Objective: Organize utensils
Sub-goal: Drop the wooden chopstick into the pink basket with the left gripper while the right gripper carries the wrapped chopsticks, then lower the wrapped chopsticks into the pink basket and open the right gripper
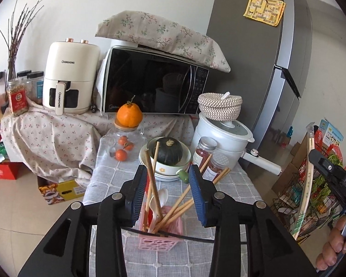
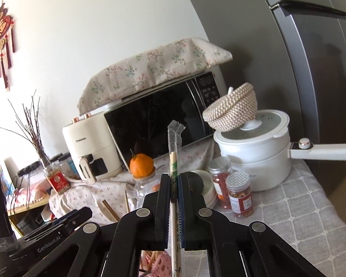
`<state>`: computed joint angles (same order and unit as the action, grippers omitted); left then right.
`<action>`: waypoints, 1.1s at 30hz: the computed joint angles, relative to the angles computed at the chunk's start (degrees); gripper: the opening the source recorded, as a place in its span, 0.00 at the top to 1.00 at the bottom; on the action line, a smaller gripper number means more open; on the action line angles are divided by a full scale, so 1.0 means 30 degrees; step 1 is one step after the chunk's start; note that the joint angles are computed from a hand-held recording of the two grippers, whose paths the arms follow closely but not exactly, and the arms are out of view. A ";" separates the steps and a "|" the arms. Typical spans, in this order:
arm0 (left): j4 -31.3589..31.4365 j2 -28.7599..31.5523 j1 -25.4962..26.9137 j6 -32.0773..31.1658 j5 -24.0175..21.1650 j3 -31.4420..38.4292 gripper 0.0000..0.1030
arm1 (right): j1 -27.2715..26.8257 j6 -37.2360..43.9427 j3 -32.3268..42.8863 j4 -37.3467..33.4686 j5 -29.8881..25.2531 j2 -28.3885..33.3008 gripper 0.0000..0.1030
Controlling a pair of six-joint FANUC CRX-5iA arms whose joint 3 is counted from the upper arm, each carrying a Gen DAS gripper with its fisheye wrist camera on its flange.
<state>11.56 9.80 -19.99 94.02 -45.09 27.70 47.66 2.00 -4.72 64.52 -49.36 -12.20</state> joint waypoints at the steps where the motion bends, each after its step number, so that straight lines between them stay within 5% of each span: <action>1: -0.0093 -0.0149 0.0138 0.0222 -0.0576 0.0113 0.60 | 0.0157 -0.0391 -0.0001 0.0358 -0.0074 0.0013 0.95; 13: 0.0592 -0.0881 0.2344 -0.1359 -0.6554 -0.0226 0.54 | 0.0957 -0.4869 0.1185 0.4528 -0.1099 0.2804 0.95; 23: 0.1418 -0.0776 0.3681 -0.3078 -0.7819 -0.1223 0.51 | 0.0079 -0.7212 0.2814 0.9061 -0.2391 0.6799 0.95; 33: 0.1556 -0.0092 0.3886 -0.3501 -0.8742 -0.1575 0.51 | -0.0577 -0.7732 0.3983 1.0205 -0.4799 0.9599 0.95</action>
<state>16.23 9.53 -8.33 83.52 -71.31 22.98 45.93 -21.19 7.23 95.14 -63.75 16.60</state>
